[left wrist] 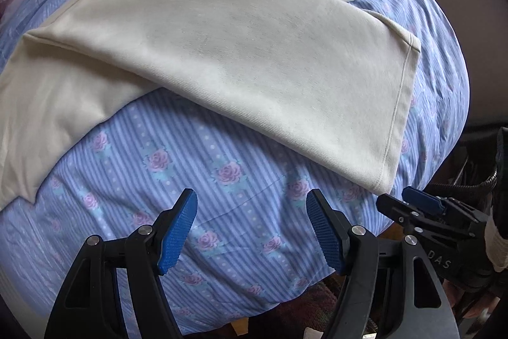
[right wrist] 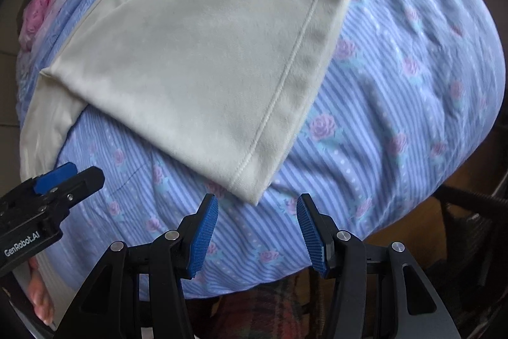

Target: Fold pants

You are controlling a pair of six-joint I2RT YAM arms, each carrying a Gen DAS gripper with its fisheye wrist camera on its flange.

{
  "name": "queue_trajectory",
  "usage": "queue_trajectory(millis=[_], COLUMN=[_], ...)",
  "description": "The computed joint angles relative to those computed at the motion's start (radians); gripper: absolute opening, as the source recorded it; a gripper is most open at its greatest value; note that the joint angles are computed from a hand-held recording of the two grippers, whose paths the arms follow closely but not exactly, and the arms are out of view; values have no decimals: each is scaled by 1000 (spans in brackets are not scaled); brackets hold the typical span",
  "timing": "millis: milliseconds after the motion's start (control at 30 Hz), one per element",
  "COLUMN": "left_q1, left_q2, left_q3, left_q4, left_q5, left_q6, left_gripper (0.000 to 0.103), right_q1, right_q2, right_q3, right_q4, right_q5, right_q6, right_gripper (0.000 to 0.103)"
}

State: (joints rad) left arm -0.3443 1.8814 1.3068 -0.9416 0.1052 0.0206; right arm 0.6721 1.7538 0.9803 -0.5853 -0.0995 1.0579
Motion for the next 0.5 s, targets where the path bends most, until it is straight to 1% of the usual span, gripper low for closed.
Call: queue_trajectory(millis=[133,200,333,400,500], left_q1=[-8,-26,-20,-11,-2], left_q2=[10,25,23,23,25], left_q3=[-2,0,-11,-16,-24], left_q4=[-1,10,17,18,25], left_q5=[-6,-7,-12,-14,-16], left_q6=[5,-16,-15,-15,-22], left_gripper=[70,70,70,70,70], right_q1=[-1,-1,14,28,64], right_q2=[2,17,56,94,167], right_q3=[-34,-21,21,78,201], right_q4=[46,48,61,17,-102], right_q5=[-15,-25,-29,-11,62], right_q6=[11,7,-4,-26,-98], right_gripper=[53,53,53,53,53])
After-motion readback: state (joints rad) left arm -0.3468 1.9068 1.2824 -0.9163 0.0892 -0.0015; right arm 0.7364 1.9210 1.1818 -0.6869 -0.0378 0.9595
